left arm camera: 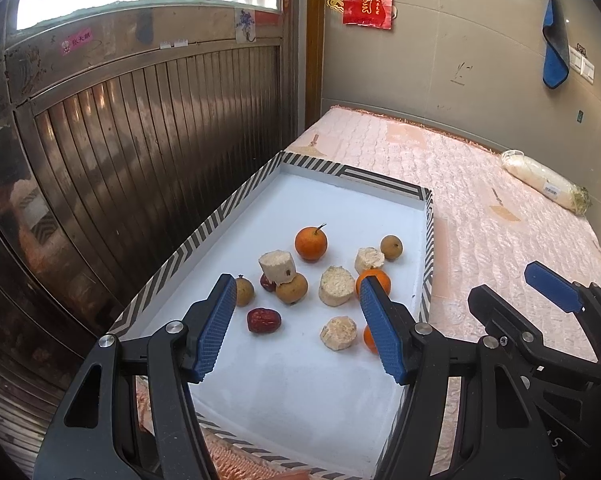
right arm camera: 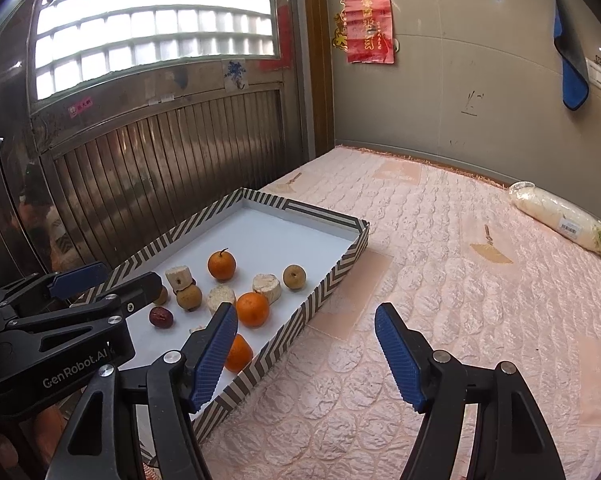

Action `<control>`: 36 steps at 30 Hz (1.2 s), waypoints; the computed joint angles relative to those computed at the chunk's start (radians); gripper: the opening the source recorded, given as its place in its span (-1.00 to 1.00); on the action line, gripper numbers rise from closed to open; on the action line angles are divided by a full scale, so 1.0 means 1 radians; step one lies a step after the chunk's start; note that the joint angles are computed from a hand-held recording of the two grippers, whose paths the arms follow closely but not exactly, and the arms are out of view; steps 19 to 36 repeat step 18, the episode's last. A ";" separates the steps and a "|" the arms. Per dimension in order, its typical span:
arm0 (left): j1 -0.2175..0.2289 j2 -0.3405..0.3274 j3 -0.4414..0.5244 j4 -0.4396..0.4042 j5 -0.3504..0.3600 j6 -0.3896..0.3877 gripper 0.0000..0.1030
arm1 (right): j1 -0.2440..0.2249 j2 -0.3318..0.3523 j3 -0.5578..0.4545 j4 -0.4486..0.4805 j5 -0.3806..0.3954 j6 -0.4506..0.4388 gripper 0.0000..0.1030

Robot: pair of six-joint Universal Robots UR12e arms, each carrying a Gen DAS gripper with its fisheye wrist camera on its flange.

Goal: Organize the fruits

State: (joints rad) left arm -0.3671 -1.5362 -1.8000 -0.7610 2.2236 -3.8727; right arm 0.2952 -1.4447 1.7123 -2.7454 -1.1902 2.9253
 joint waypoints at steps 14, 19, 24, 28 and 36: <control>-0.003 -0.016 0.007 -0.002 0.033 0.007 0.25 | -0.006 0.003 -0.001 0.010 0.000 0.003 0.34; -0.011 -0.037 0.029 0.025 0.004 0.064 0.25 | -0.024 -0.002 0.004 0.002 -0.014 0.019 0.34; -0.011 -0.037 0.029 0.025 0.004 0.064 0.25 | -0.024 -0.002 0.004 0.002 -0.014 0.019 0.34; -0.011 -0.037 0.029 0.025 0.004 0.064 0.25 | -0.024 -0.002 0.004 0.002 -0.014 0.019 0.34; -0.011 -0.037 0.029 0.025 0.004 0.064 0.25 | -0.024 -0.002 0.004 0.002 -0.014 0.019 0.34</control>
